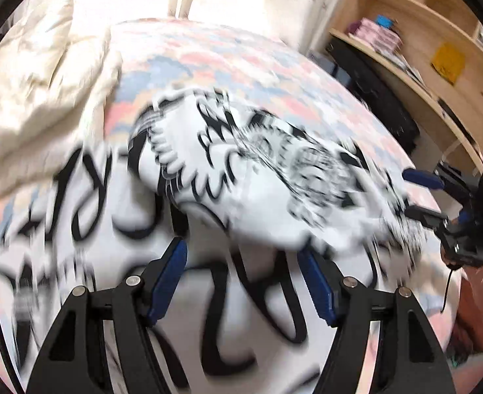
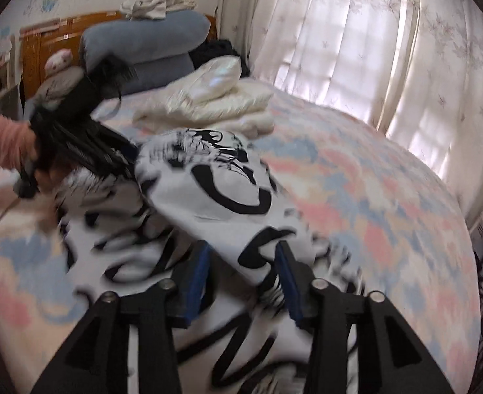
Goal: Fold large clothes
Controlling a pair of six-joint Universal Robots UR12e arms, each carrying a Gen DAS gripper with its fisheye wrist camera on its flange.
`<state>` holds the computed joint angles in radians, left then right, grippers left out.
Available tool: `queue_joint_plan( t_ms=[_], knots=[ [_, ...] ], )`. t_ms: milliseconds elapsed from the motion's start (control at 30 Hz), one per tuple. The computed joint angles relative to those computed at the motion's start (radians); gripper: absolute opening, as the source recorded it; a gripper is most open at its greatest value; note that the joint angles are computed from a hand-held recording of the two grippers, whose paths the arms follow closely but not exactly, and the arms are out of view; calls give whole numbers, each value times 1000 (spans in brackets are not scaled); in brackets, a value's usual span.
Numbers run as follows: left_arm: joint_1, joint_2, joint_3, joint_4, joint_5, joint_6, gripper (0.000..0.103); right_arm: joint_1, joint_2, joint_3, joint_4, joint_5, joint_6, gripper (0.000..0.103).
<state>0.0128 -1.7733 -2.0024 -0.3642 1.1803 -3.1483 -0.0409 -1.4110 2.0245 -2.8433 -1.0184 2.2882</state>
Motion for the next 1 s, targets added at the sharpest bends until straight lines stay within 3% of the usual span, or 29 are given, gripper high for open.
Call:
queue_joint_plan(
  t_ms=[267, 400, 467, 567, 667, 833, 1000],
  knots=[
    [7, 97, -88, -61, -61, 8, 68, -58, -123, 80, 284, 95, 173, 46],
    [15, 134, -108, -62, -79, 3, 68, -82, -165, 84, 440, 174, 216, 46],
    [24, 141, -108, -68, -89, 14, 69, -83, -176, 83, 467, 193, 230, 47],
    [26, 142, -113, -65, -97, 24, 69, -74, -179, 92, 438, 184, 275, 54],
    [30, 119, -110, -34, -111, 0, 69, -54, -146, 84, 396, 161, 355, 55],
    [47, 47, -84, 20, -161, -85, 69, -35, -52, 55, 282, 183, 537, 55],
    [77, -38, -57, 125, -215, -206, 69, -9, 38, 16, 161, 151, 691, 55]
  ],
)
